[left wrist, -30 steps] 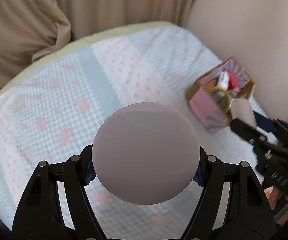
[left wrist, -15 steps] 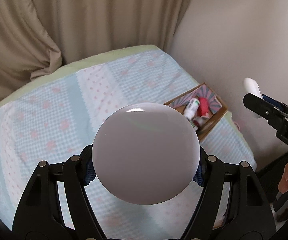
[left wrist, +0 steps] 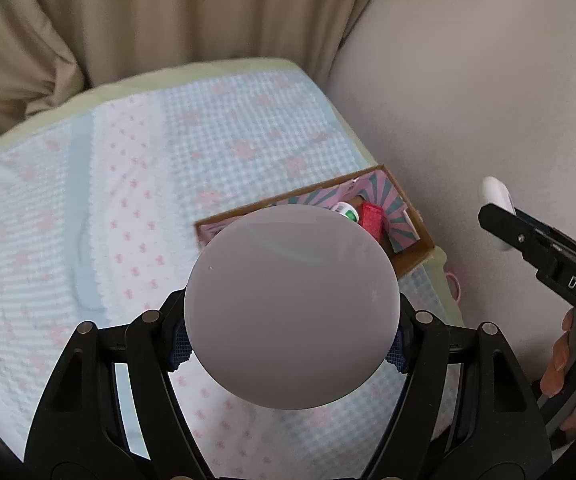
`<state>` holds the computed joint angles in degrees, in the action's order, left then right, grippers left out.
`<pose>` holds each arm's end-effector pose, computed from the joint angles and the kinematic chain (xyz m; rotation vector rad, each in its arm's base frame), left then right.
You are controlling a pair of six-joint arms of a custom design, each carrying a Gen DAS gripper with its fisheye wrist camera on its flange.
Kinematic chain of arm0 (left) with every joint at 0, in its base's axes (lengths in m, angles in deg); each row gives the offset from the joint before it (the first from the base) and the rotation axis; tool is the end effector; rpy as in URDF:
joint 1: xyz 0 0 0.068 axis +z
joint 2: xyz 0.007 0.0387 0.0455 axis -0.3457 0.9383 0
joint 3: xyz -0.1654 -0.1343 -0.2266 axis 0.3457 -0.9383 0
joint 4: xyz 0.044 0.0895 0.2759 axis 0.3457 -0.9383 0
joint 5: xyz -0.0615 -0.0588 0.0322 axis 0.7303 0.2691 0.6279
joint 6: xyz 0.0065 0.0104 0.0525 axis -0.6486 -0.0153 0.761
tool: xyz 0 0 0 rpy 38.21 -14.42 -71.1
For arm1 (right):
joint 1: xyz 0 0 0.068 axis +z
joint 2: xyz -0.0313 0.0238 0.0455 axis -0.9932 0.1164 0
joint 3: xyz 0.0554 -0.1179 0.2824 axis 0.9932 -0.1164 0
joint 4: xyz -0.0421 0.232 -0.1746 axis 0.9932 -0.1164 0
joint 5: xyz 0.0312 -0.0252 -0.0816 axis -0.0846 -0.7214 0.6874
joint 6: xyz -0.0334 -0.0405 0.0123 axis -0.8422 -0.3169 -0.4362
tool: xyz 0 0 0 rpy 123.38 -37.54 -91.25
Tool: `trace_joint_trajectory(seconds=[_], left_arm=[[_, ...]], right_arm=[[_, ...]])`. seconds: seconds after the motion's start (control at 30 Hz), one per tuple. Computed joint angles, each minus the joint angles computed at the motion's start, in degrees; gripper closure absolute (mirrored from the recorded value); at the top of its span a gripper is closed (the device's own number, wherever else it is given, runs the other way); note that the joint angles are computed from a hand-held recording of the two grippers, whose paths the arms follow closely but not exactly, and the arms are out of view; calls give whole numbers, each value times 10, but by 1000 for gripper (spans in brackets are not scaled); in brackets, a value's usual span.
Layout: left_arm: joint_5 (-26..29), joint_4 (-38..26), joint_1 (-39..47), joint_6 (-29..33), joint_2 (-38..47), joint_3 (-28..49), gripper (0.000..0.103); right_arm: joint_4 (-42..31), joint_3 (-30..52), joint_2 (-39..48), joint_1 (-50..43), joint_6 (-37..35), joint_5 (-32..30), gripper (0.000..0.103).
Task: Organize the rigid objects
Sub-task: 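Carry the green jar and earbud case over the cardboard box with both tools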
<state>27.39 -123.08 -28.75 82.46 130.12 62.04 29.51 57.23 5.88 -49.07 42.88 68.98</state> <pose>0.3051 -0.0553 0.3538 0.2947 2.6353 -0.4005 0.2385 0.1506 0.3869 0.1467 2.4452 0.1953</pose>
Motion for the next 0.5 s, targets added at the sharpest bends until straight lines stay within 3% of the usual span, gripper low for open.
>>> trace_joint_trajectory(seconds=[0.27,0.5], left_arm=[[-30,59,-52,-27,158,46,33],[-48,75,-85,-25,283,104,33]], right_arm=[[70,-77,36,-117,-72,-111,59],[135,-127,98,-168,-98,-168,59]])
